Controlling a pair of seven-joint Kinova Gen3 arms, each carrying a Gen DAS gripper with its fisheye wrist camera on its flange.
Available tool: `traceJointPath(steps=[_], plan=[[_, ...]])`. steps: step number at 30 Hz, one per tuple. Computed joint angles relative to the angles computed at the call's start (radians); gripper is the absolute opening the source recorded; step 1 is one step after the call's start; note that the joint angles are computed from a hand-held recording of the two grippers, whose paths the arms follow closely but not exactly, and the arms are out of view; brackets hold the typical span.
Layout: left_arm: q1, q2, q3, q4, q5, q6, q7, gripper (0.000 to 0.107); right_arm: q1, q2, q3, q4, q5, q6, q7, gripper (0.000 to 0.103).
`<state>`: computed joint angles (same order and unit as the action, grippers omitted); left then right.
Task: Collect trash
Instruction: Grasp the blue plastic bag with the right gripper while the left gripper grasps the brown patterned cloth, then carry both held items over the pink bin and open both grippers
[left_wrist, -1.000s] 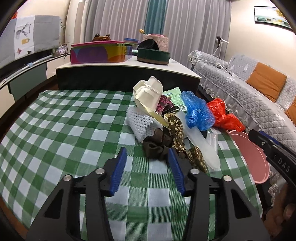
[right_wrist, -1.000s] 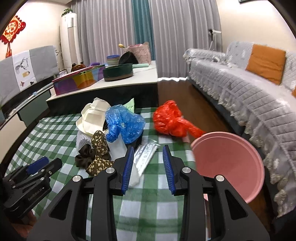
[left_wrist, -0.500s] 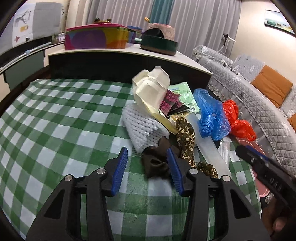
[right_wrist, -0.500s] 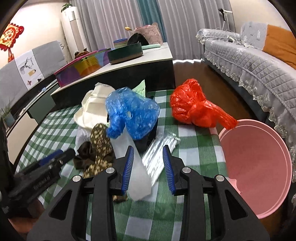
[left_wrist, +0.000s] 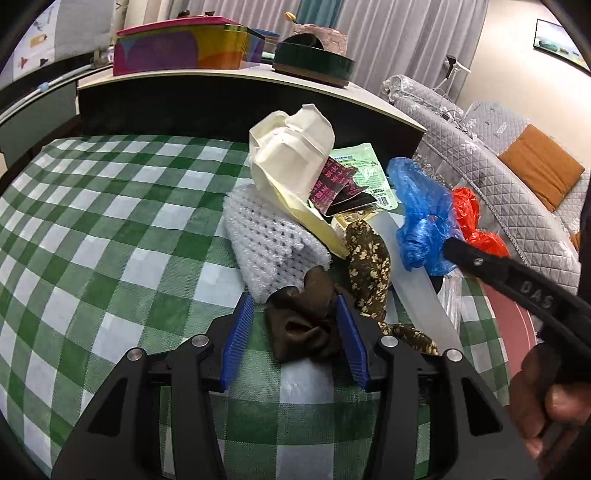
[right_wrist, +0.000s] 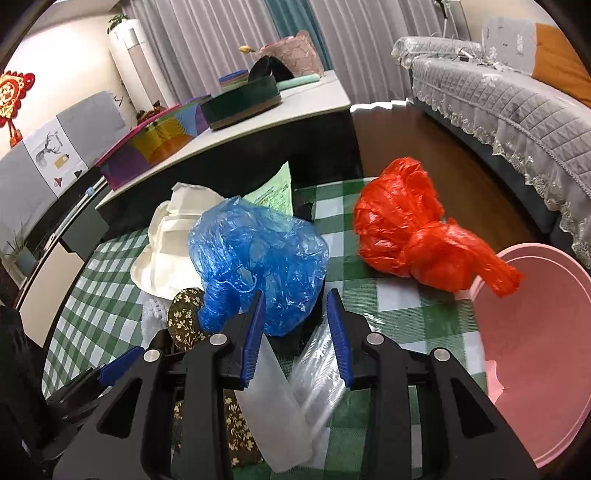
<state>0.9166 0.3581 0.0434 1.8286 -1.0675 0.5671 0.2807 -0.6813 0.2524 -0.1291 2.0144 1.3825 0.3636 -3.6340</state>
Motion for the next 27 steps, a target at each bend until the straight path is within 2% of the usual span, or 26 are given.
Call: traceJointPath(steps=[2, 5, 6, 7, 8, 9, 12, 17, 27], plan=[[-0.02, 0.008, 0.015, -0.019, 0.036, 0.001, -0.051, 0.046, 0.002, 0.005, 0.001, -0.002, 0.012, -0.012, -0.004, 0.031], [-0.023, 0.014, 0.008, -0.026, 0.069, -0.011, -0.084, 0.046, -0.003, 0.006, -0.003, -0.009, -0.001, 0.0, 0.033, 0.015], [-0.024, 0.014, 0.004, -0.026, 0.077, -0.016, -0.093, 0.043, -0.003, 0.004, -0.001, -0.006, 0.005, -0.004, 0.028, 0.008], [-0.018, 0.01, -0.005, -0.022, 0.076, -0.021, -0.09, 0.039, -0.001, 0.002, -0.001, -0.005, 0.006, -0.008, 0.029, 0.005], [-0.011, 0.006, -0.015, -0.016, 0.068, -0.028, -0.081, 0.029, -0.001, -0.002, -0.001, -0.003, 0.009, -0.009, 0.029, 0.003], [-0.004, 0.001, -0.022, -0.012, 0.057, -0.031, -0.073, 0.018, -0.003, -0.004, -0.003, -0.004, 0.008, -0.003, 0.034, 0.002], [0.018, -0.011, -0.032, -0.004, 0.018, -0.01, -0.043, 0.009, -0.018, -0.024, -0.018, 0.001, 0.019, 0.026, 0.046, 0.001], [0.037, -0.04, -0.004, 0.015, -0.067, 0.047, 0.03, 0.006, -0.042, -0.073, -0.062, 0.026, 0.04, 0.112, 0.045, 0.001], [0.051, -0.091, 0.111, 0.044, -0.215, 0.192, 0.171, 0.005, -0.069, -0.196, -0.163, 0.119, 0.037, 0.269, -0.039, 0.001]])
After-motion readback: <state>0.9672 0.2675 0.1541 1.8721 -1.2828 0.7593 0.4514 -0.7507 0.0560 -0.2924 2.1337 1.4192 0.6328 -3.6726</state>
